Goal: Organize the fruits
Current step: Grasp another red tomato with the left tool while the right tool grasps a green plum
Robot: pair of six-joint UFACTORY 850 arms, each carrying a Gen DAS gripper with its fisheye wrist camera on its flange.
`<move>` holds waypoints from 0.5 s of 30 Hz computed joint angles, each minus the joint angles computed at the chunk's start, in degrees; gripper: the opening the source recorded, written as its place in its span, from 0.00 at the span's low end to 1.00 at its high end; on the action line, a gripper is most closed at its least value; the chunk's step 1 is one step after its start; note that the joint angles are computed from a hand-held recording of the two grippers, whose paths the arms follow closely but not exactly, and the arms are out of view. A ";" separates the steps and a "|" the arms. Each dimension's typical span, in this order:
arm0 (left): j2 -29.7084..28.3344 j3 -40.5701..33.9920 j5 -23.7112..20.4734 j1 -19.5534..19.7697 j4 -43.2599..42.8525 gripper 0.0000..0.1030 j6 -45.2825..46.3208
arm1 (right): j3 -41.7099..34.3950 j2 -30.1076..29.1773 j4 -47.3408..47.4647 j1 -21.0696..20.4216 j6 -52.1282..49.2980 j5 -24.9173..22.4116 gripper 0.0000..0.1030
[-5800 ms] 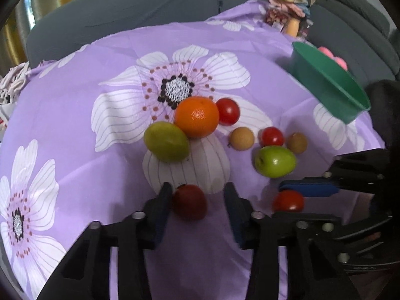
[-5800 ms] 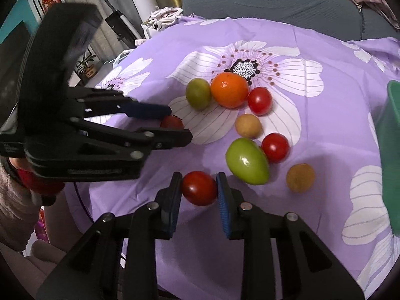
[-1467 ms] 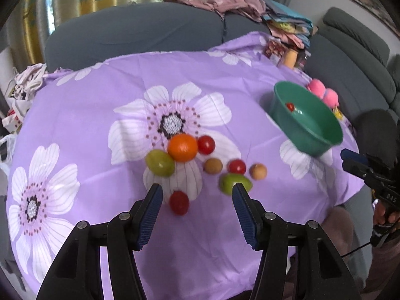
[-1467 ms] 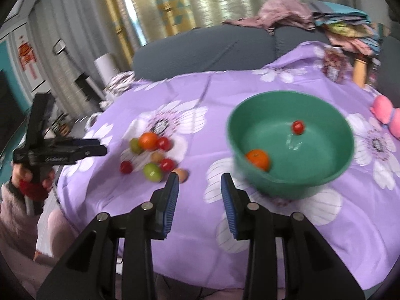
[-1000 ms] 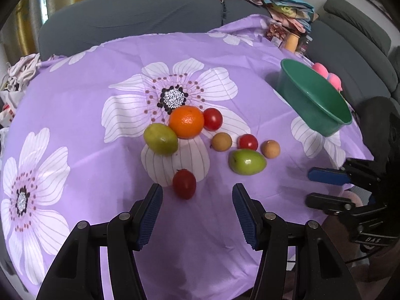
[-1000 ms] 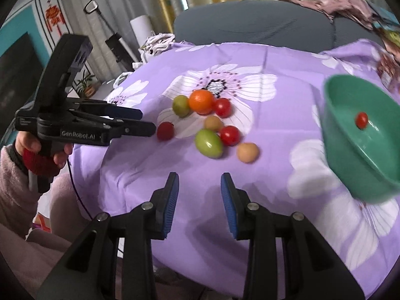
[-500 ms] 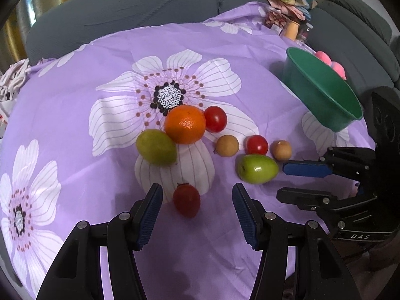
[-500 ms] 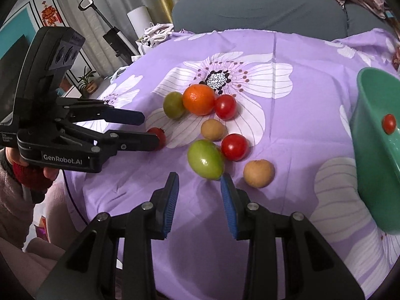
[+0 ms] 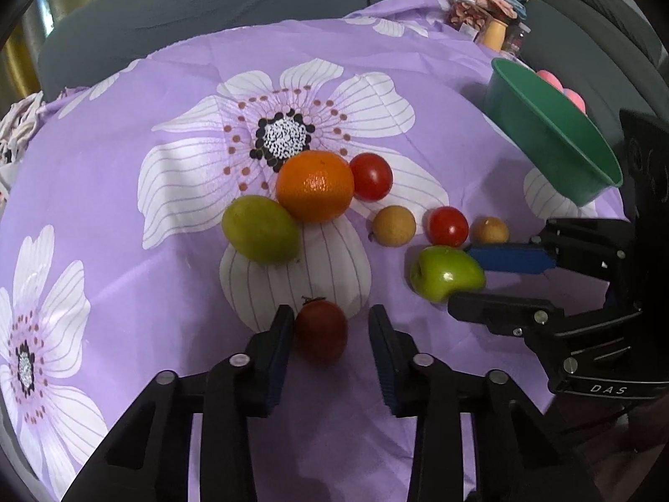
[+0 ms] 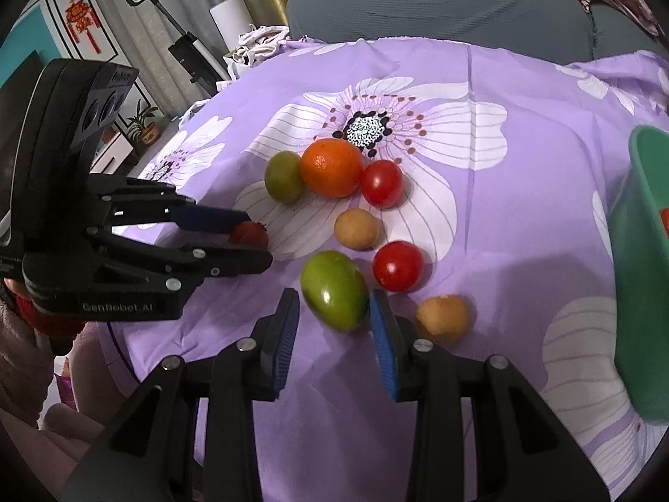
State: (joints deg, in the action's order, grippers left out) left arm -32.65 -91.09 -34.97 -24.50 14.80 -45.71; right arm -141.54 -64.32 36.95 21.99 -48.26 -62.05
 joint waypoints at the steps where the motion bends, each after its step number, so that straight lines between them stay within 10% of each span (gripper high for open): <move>1: -0.08 0.06 -0.15 0.06 -0.30 0.31 -0.04 | -0.80 -0.44 -0.72 0.19 0.50 -0.05 0.34; 15: -1.69 -5.04 -0.71 -0.87 -0.11 0.25 1.97 | 10.85 6.93 8.48 -3.41 -3.41 6.42 0.31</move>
